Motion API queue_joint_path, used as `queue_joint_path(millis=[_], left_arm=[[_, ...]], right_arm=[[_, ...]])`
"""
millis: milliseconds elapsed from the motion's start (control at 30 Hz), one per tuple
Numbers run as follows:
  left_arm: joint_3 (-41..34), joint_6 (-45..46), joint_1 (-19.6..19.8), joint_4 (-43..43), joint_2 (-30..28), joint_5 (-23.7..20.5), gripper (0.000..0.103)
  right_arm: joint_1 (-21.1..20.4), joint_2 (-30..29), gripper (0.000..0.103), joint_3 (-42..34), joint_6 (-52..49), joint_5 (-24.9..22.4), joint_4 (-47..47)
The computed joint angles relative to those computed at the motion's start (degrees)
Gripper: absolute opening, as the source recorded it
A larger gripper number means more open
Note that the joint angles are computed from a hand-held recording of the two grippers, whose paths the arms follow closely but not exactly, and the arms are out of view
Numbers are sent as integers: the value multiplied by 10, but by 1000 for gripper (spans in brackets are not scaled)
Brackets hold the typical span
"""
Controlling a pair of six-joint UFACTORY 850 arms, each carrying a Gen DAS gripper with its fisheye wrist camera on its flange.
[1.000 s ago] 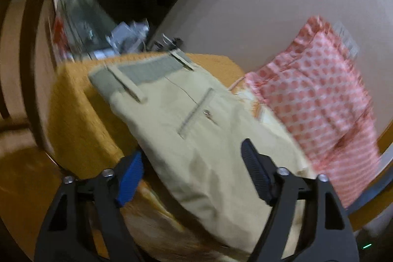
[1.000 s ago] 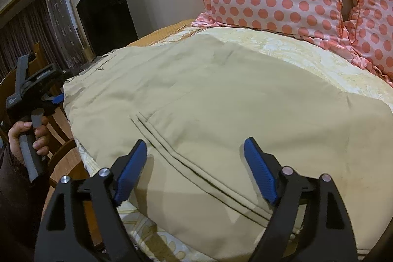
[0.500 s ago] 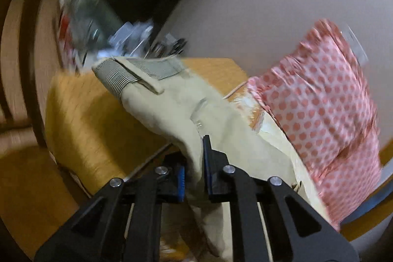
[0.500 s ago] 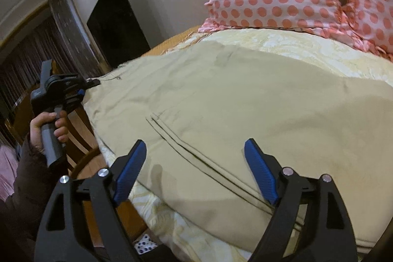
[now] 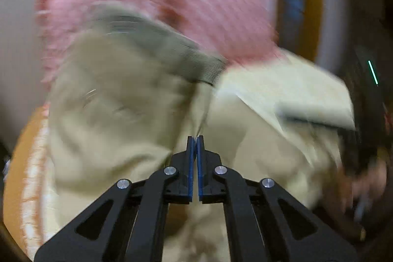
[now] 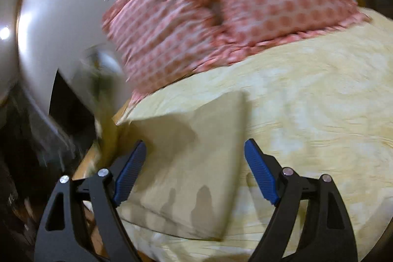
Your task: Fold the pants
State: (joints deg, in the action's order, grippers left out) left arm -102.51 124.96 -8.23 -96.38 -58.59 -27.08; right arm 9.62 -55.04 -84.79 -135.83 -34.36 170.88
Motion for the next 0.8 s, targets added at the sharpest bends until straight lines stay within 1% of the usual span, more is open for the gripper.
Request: queue_joint_path(millis=[33,67,100,133,167,200,233,267,300,367,433,467,500,533,567,600,633,667,733,800], left_arm=[[5,-30,-2,52,-4,-13,1],[6,-47,-1,81,-7,-22,1],[16,-40,-1,87,-5,-26,0],[30,-13,0,70,0,-26,0],[37,-10,3,70,2,-33,0],[36,-25,7,83,2,-42,0],[38,-26,12,82,2,-56,0],[46,-18,15,79,6,-60,0],[47,-21,16,79,7,-58,0],[60,-29,25,63,18,-73,0],[54,-59,34,58,19,-87,2],[55,-53,40,30,23,-87,6],[51,-44,43,4,22,-79,10],[55,-27,47,-26,26,-71,14],[57,-12,50,-54,28,-61,25],[62,7,53,-84,31,-51,42],[70,34,57,-119,35,-47,52],[77,63,59,-153,39,-46,64],[84,112,59,-203,41,-39,66],[81,120,60,-210,39,-37,69]], right_arm=[[-9,1,82,8,38,-15,-24],[-17,-1,82,9,75,-29,-49],[-25,-5,82,8,115,-43,-78],[-34,-12,82,6,166,-63,-111],[-41,-19,82,1,206,-78,-138],[-44,-25,82,-7,236,-78,-161],[-46,-27,80,-15,249,-67,-170],[-46,-30,74,-21,257,-62,-181],[-47,-31,66,-26,270,-67,-203],[-46,-36,61,-44,300,-63,-251],[-40,-37,61,-61,296,-21,-262],[-35,-37,60,-70,285,16,-256],[-32,-40,56,-82,297,50,-269],[-31,-45,54,-96,332,77,-305],[-30,-49,53,-103,355,83,-327],[-31,-50,52,-104,379,86,-347],[-30,-48,52,-98,388,86,-350],[-32,-44,52,-86,399,69,-350],[-36,-29,53,-50,412,15,-344],[-39,-18,60,-22,422,-25,-340]])
